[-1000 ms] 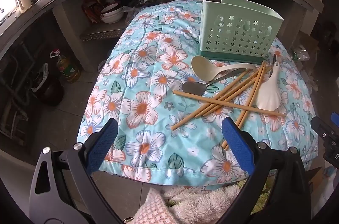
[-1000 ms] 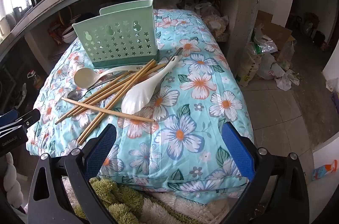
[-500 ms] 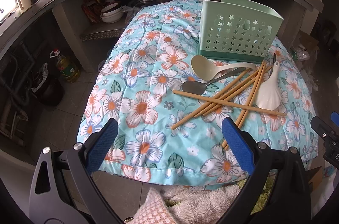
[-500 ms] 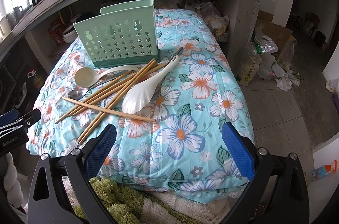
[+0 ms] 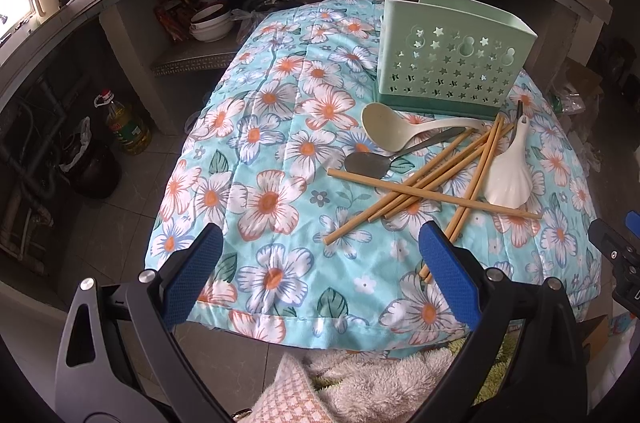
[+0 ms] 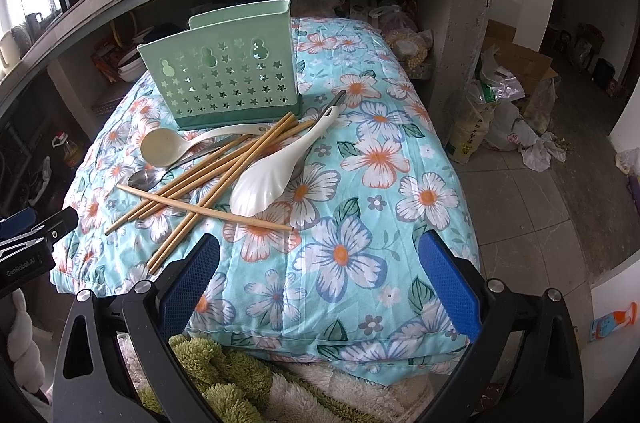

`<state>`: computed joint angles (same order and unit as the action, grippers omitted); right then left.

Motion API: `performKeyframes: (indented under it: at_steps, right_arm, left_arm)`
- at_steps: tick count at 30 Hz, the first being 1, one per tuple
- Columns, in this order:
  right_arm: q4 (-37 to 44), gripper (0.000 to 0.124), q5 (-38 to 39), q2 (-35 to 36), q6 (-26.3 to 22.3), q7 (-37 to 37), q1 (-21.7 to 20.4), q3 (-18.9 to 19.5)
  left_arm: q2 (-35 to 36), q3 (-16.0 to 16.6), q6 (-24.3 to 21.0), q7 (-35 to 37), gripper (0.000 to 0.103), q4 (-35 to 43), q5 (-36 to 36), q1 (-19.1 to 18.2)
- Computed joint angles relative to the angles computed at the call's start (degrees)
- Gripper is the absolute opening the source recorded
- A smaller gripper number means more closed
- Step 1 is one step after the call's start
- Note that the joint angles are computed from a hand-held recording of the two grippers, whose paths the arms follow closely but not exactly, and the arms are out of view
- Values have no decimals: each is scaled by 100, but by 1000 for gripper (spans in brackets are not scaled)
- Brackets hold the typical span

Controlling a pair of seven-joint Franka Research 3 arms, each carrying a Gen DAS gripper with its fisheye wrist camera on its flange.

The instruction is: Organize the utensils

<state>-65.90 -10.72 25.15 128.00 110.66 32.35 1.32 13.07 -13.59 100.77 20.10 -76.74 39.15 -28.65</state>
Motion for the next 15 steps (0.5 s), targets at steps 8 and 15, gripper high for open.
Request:
performKeyframes:
  at_steps: [8,15]
  right_arm:
    - [30,97,14,15,-22,-9,1,3]
    - [-6,97,13,-12,-14,-5,4,3]
  left_arm:
    - [4,1,2,6,95,6,-7,0]
    - [1,3,7,16,95,2,-17,5]
